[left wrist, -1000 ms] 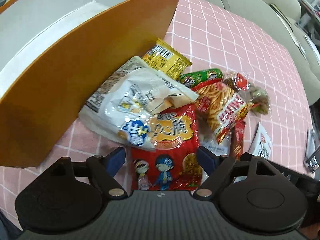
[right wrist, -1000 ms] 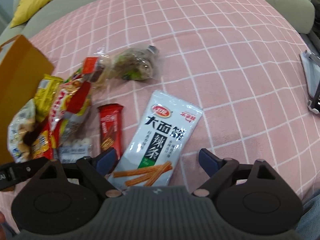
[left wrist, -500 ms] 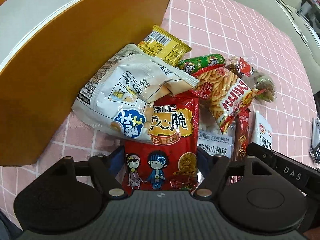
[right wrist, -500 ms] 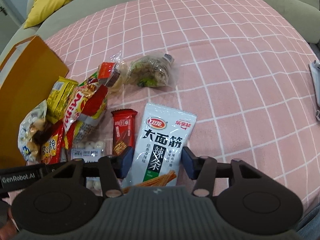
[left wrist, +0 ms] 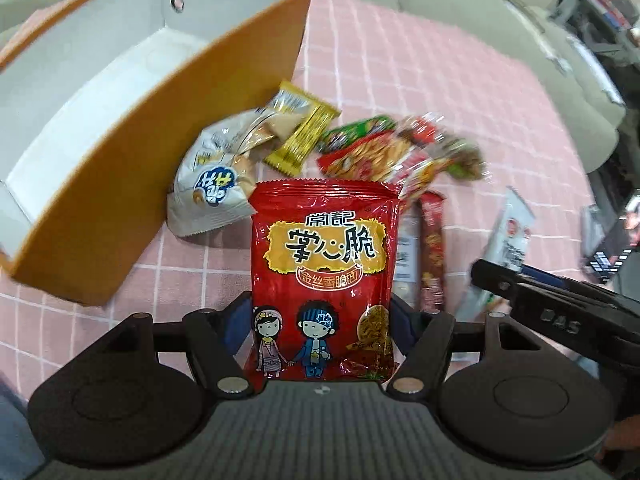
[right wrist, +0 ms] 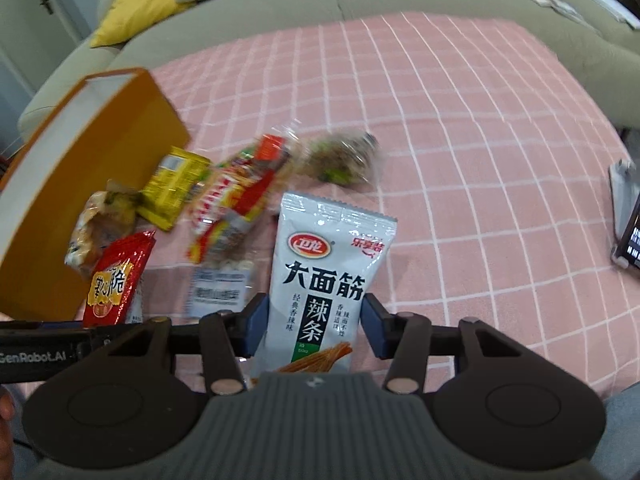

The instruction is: Organize snacks

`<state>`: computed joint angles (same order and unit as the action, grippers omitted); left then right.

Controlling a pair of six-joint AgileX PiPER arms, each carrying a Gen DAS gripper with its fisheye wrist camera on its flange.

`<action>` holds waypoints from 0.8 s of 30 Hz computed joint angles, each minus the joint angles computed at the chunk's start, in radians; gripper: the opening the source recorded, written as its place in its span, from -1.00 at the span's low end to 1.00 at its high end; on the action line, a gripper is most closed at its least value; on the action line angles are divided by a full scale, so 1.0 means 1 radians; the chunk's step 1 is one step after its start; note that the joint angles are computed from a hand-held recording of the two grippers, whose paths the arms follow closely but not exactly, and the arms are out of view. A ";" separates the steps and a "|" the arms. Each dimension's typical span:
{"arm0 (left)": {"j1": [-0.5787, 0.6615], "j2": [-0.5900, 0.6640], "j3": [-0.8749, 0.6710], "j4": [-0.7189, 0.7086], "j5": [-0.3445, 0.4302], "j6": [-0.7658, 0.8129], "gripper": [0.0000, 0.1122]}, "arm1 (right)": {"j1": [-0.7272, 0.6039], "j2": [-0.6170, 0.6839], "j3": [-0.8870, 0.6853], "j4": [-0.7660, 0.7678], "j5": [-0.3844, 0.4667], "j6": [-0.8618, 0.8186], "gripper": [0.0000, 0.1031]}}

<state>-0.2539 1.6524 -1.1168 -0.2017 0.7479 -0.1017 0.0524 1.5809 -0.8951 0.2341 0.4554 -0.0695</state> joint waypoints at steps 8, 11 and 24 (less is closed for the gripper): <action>0.077 -0.221 0.059 -0.059 0.019 0.084 0.40 | 0.088 -0.137 0.015 0.015 0.004 -0.053 -0.07; 0.130 -0.265 0.045 -0.061 0.035 0.119 0.40 | 0.127 -0.148 -0.017 0.042 0.017 -0.085 -0.07; 0.390 -0.065 -0.340 0.021 0.224 0.327 0.40 | 0.306 0.163 -0.560 0.181 0.203 -0.333 -0.08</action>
<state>0.1357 1.5869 -1.4565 -0.1811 0.9718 0.2251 0.3580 1.7436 -1.4548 0.4154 0.6582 -0.4028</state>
